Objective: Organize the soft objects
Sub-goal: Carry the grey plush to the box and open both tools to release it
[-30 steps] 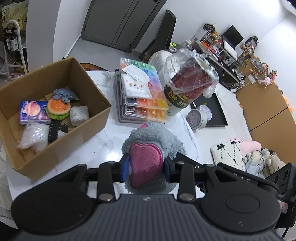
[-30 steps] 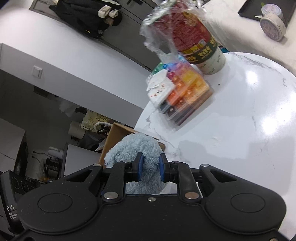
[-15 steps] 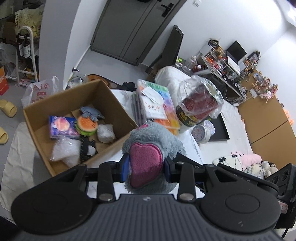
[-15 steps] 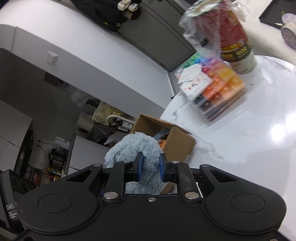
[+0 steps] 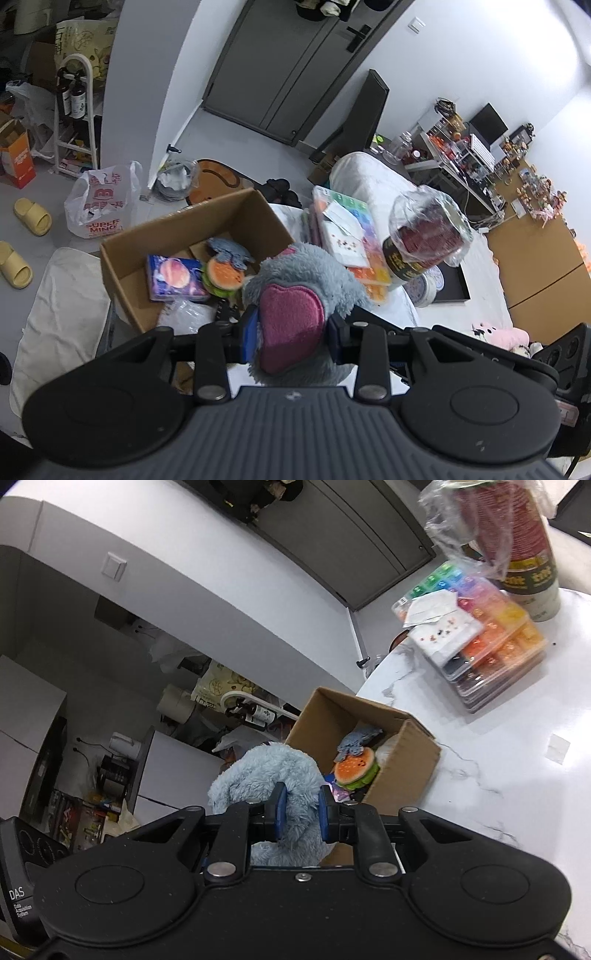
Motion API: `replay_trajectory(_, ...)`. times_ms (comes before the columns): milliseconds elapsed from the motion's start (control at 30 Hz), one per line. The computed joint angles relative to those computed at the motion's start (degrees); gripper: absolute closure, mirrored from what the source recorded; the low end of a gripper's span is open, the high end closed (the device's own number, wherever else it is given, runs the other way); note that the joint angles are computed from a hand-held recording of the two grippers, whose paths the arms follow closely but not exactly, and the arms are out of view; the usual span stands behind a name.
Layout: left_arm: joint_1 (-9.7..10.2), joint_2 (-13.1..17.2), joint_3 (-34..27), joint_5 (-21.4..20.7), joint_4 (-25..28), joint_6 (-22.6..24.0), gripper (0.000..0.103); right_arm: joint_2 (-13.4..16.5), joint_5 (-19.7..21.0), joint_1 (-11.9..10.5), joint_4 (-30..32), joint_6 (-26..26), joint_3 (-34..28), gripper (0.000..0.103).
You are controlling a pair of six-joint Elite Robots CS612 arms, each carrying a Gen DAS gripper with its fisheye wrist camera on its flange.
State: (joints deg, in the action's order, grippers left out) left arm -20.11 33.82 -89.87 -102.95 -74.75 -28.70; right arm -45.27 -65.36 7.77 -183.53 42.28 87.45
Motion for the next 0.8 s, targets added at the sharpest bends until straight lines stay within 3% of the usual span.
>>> replay_trajectory(467, 2.05, -0.69, 2.91, 0.12, -1.11, -0.99, 0.067, 2.86, 0.30, 1.36, 5.44, -1.45, -6.07, 0.085)
replay_trajectory(800, 2.85, -0.76, 5.66, -0.94, -2.18, -1.89, 0.067, 4.43, -1.71, 1.86, 9.39, -2.08, -8.97, 0.085)
